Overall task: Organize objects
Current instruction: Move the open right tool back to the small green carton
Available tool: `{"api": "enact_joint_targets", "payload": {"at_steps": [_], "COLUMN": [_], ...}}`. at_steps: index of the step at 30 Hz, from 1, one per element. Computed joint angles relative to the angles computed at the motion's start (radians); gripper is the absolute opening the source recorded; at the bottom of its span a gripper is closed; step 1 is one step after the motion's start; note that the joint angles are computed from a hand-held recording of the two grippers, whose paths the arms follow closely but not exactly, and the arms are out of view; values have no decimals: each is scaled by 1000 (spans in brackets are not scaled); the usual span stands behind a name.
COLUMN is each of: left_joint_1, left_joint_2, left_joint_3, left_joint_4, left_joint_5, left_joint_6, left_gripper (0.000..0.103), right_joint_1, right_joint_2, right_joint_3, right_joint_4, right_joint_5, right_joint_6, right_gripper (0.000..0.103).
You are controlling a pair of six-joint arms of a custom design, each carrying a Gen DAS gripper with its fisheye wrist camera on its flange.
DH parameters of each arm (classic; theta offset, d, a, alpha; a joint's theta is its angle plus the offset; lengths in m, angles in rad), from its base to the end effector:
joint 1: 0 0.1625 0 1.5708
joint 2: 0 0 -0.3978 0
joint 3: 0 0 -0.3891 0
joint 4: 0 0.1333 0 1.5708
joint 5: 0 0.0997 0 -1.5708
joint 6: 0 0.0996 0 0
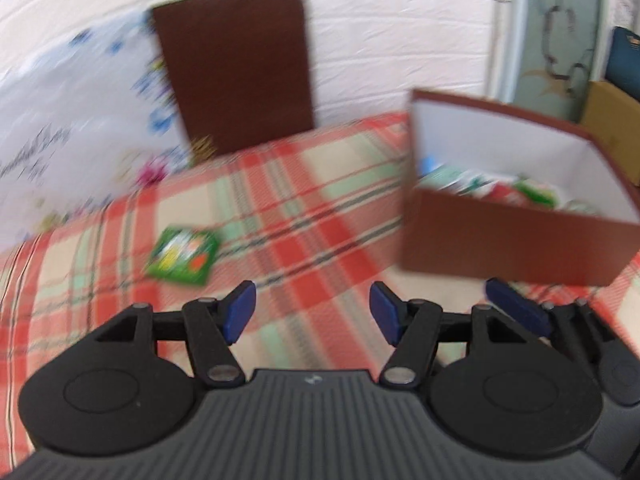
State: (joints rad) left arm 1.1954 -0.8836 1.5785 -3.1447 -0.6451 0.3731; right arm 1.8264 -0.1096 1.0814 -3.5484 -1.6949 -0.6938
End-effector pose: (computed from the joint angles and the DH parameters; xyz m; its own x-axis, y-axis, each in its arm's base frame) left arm -0.0443 -0.6930 0.2594 -0.6458 -0.1115 -0.7554 0.5039 0.6810 -0.5313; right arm 0.3071 -0.6966 -0.0841 -0.6719 -0.4464 0.5910 -0.7349 0.3025 -0.6070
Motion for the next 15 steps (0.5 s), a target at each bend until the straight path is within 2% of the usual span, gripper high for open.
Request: {"api": "enact_joint_targets", "payload": {"at_steps": [6,10,12,14,15], "left_joint_1": [59,105,130,152,163], "left_joint_2": [-39,-50,-54,-53,-54], "left_joint_3": [26,27,19,6,3], "left_joint_4": [-1,-13,-4,-5,-7], "left_joint_5": [50,78,85,96,97], "left_joint_6": [-65,-89,-115,-128,-134], "left_gripper": [65,65,65,65,65], "right_joint_1": [23,57,66,74,76], "right_joint_2": [25,7,18,56,65], "right_joint_3": [-32,52,20,-74,-90], "right_joint_4": [120,147,225,340,359], "right_joint_5": [-5,-57,-73,-104,-110], "right_joint_6": [-44,-66,-79,-76,-71], "right_gripper": [68,68,68,68,71]}}
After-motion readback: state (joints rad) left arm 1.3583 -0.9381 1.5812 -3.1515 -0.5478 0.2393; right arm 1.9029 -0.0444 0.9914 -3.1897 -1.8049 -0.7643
